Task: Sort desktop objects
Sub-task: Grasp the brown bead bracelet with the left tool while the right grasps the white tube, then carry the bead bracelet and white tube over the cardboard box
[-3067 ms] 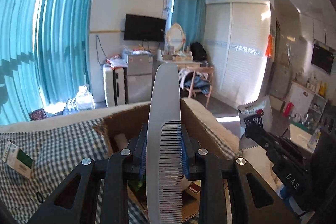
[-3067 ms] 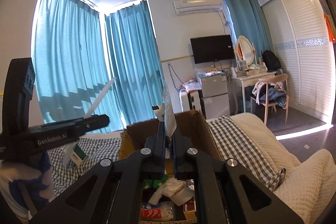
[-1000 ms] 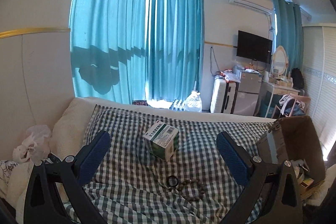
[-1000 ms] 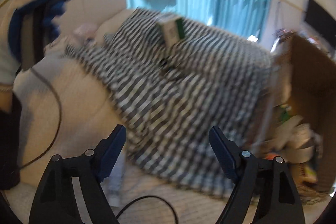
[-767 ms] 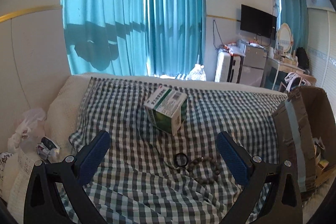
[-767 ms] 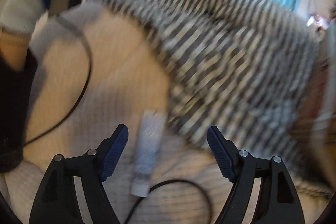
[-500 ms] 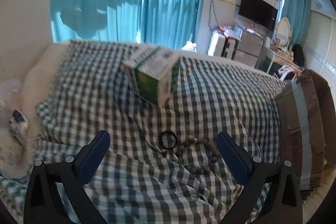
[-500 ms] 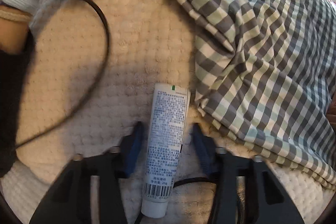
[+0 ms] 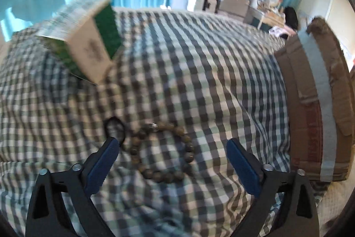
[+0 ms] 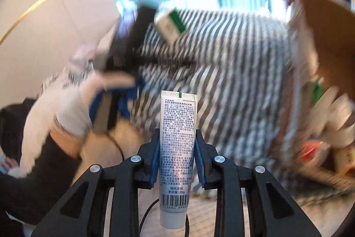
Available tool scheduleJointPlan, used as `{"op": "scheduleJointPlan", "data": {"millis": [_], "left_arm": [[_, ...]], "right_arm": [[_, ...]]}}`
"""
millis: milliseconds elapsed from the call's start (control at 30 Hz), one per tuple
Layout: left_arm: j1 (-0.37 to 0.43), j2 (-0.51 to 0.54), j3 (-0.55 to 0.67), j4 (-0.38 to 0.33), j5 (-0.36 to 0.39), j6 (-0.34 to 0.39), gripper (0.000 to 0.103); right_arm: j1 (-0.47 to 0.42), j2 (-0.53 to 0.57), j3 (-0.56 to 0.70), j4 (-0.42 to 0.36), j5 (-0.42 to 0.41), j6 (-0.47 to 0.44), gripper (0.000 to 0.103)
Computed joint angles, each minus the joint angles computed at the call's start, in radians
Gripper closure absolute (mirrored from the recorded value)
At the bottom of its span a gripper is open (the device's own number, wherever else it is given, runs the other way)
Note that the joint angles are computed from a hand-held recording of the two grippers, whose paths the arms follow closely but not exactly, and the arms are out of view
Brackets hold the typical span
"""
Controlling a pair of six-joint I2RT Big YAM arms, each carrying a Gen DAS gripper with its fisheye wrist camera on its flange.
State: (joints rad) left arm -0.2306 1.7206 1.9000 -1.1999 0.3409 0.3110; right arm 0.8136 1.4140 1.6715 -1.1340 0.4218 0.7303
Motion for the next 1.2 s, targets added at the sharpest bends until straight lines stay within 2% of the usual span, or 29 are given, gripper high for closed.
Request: {"op": "scheduleJointPlan", "data": {"millis": [67, 167, 200, 267, 333, 400, 500, 567, 600, 633, 700, 733, 833, 967, 1100, 1167, 1200], "left_arm": [[-0.019, 0.025, 0.010, -0.032, -0.013, 0.009, 0.015], [-0.041, 0.039, -0.019, -0.034, -0.067, 0.041, 0.016], [-0.041, 0.037, -0.027, -0.032, -0.061, 0.040, 0.020], [-0.029, 0.041, -0.022, -0.063, 0.001, 0.050, 0.038], [-0.019, 0.027, -0.039, -0.064, 0.057, 0.068, 0.077], [-0.022, -0.006, -0.081, -0.029, 0.059, 0.081, 0.083], [-0.020, -0.040, -0.122, 0.006, 0.063, 0.058, 0.087], [-0.007, -0.065, -0.142, 0.028, 0.092, 0.027, 0.092], [0.001, -0.078, -0.151, 0.041, 0.109, 0.006, 0.092], [0.009, -0.086, -0.154, 0.045, 0.128, -0.013, 0.092], [0.030, -0.110, -0.165, 0.068, 0.158, -0.070, 0.092], [0.041, -0.112, -0.158, 0.065, 0.181, -0.091, 0.092], [0.074, -0.114, -0.132, 0.091, 0.221, -0.149, 0.092], [0.114, -0.157, -0.118, 0.136, 0.257, -0.192, 0.092], [0.148, -0.195, -0.080, 0.186, 0.248, -0.216, 0.092], [0.153, -0.215, -0.068, 0.194, 0.235, -0.265, 0.092], [0.155, -0.238, -0.079, 0.226, 0.230, -0.288, 0.092]], "right_arm": [[-0.015, 0.026, 0.062, -0.022, 0.049, -0.024, 0.076], [-0.059, 0.057, 0.149, 0.006, 0.079, -0.082, 0.076], [-0.069, 0.072, 0.180, 0.015, 0.093, -0.098, 0.076], [-0.082, 0.106, 0.254, 0.023, 0.123, -0.124, 0.076], [-0.105, 0.141, 0.312, 0.053, 0.127, -0.157, 0.076], [-0.122, 0.157, 0.335, 0.130, 0.121, -0.183, 0.076], [-0.137, 0.150, 0.310, 0.252, 0.102, -0.186, 0.076], [-0.126, 0.141, 0.285, 0.321, 0.136, -0.196, 0.076], [-0.113, 0.129, 0.261, 0.369, 0.166, -0.215, 0.076], [-0.100, 0.099, 0.196, 0.463, 0.199, -0.241, 0.076], [-0.092, 0.075, 0.129, 0.553, 0.190, -0.243, 0.076], [-0.089, 0.078, 0.118, 0.558, 0.181, -0.236, 0.076], [-0.072, 0.085, 0.118, 0.518, 0.228, -0.232, 0.076], [-0.046, 0.050, 0.094, 0.551, 0.276, -0.251, 0.076], [0.002, 0.027, 0.098, 0.568, 0.388, -0.330, 0.076], [0.026, 0.014, 0.096, 0.581, 0.441, -0.352, 0.076], [0.036, 0.004, 0.087, 0.601, 0.456, -0.361, 0.076]]}}
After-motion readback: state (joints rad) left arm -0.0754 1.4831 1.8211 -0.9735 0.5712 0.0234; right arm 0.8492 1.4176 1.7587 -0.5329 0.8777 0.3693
